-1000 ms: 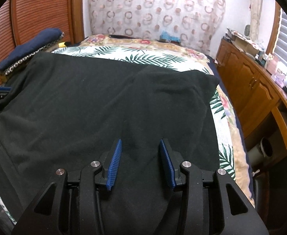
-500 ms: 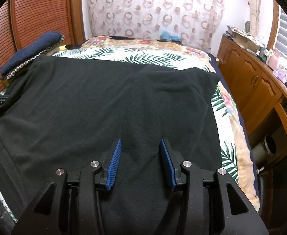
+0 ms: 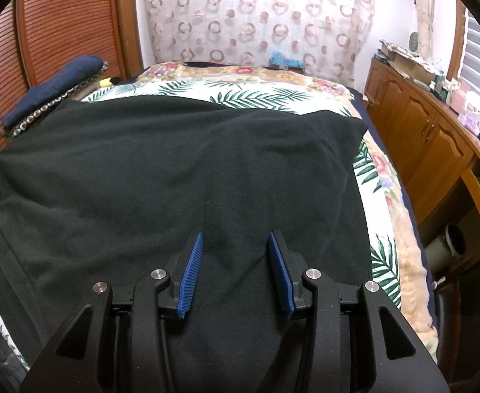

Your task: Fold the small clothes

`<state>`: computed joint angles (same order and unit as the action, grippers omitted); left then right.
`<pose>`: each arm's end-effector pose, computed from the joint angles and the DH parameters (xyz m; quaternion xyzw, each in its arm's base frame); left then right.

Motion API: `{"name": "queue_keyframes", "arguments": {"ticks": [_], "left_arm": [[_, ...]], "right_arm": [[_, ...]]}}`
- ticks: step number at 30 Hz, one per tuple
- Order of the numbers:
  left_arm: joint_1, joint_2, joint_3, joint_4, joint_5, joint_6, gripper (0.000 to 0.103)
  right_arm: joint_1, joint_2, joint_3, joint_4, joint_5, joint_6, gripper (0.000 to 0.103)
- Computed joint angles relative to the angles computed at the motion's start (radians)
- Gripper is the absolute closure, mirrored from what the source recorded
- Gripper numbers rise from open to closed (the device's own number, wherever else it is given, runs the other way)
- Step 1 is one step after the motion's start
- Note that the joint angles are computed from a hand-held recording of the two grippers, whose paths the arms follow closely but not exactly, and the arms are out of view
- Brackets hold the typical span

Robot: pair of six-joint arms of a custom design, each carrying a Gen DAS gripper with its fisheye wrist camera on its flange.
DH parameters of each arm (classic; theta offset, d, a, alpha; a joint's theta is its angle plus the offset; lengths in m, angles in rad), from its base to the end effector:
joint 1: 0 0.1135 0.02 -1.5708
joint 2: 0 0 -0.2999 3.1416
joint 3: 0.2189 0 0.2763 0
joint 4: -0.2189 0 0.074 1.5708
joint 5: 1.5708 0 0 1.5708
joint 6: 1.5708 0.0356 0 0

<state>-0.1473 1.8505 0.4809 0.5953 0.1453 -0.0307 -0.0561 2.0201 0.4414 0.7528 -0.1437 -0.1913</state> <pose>0.2896 -0.0482 0.0731 0.0817 0.9161 -0.1010 0.3793 0.2820 -0.0107 0.0332 -0.0888 0.9251 0.0216 0.3684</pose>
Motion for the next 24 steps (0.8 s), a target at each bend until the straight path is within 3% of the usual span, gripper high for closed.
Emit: {"name": "queue_keyframes", "arguments": {"ticks": [3, 8, 9, 12, 24], "left_arm": [[0.015, 0.002, -0.013, 0.017, 0.022, 0.014, 0.1], [0.027, -0.009, -0.027, 0.012, 0.05, 0.036, 0.074], [0.018, -0.018, -0.036, 0.01, 0.036, 0.032, 0.066], [0.012, -0.019, -0.051, 0.017, 0.024, 0.033, 0.055], [0.014, 0.041, -0.05, 0.012, 0.017, 0.021, 0.051]], "right_arm": [[-0.009, -0.013, -0.008, -0.004, -0.009, -0.004, 0.062], [-0.059, -0.062, -0.062, 0.023, -0.048, 0.001, 0.062], [-0.074, -0.081, -0.083, 0.035, -0.042, -0.002, 0.061], [-0.123, -0.138, -0.121, 0.031, -0.046, -0.018, 0.06], [-0.242, -0.191, -0.196, 0.038, -0.116, -0.06, 0.059]]}}
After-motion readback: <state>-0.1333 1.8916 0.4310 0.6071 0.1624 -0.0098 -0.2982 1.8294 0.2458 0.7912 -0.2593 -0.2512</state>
